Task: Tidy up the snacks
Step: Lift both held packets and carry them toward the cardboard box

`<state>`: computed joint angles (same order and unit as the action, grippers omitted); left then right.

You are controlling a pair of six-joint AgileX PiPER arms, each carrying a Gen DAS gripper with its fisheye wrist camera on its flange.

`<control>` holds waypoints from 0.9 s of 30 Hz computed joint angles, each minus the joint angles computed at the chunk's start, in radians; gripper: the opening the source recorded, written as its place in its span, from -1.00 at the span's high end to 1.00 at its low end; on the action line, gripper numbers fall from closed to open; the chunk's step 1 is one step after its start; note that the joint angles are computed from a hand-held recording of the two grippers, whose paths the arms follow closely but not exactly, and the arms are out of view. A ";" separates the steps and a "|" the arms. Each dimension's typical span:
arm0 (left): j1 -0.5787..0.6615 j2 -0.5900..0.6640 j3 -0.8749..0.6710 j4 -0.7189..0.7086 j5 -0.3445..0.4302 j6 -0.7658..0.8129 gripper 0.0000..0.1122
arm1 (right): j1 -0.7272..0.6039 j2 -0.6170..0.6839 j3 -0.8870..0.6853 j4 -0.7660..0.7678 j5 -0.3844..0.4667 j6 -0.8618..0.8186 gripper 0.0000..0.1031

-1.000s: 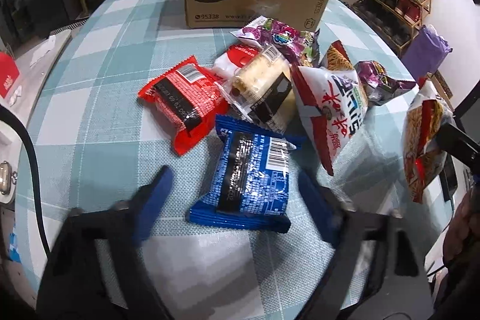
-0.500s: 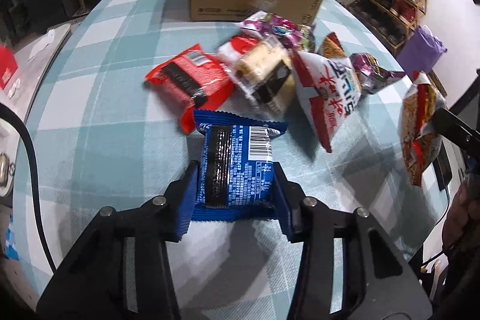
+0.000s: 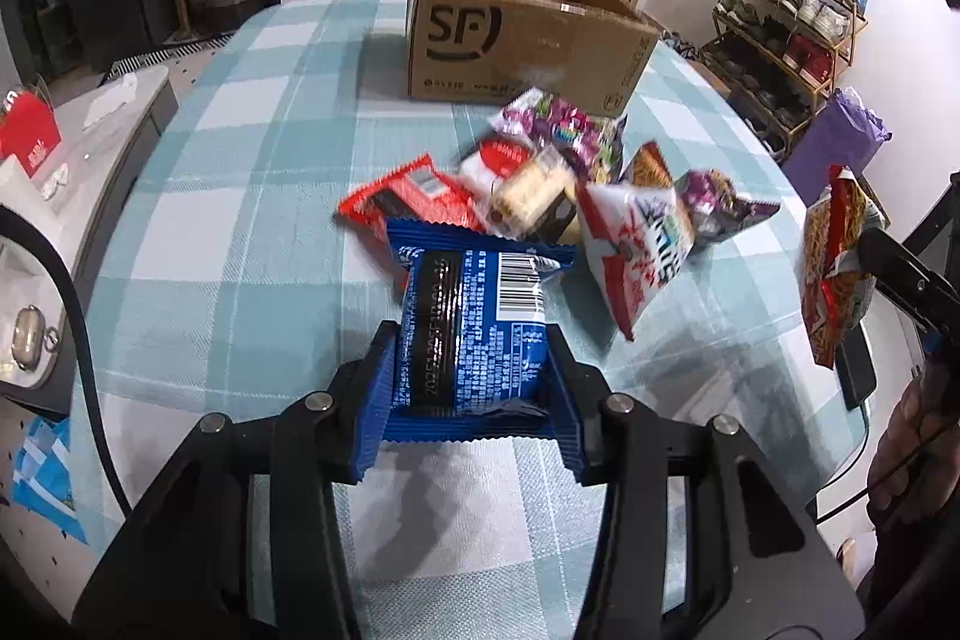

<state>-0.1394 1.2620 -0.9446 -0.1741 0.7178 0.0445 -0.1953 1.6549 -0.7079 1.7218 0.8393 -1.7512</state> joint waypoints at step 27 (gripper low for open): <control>0.019 0.354 -0.928 0.010 0.308 -0.003 0.23 | 0.071 0.003 -0.640 -0.253 0.054 0.556 -0.10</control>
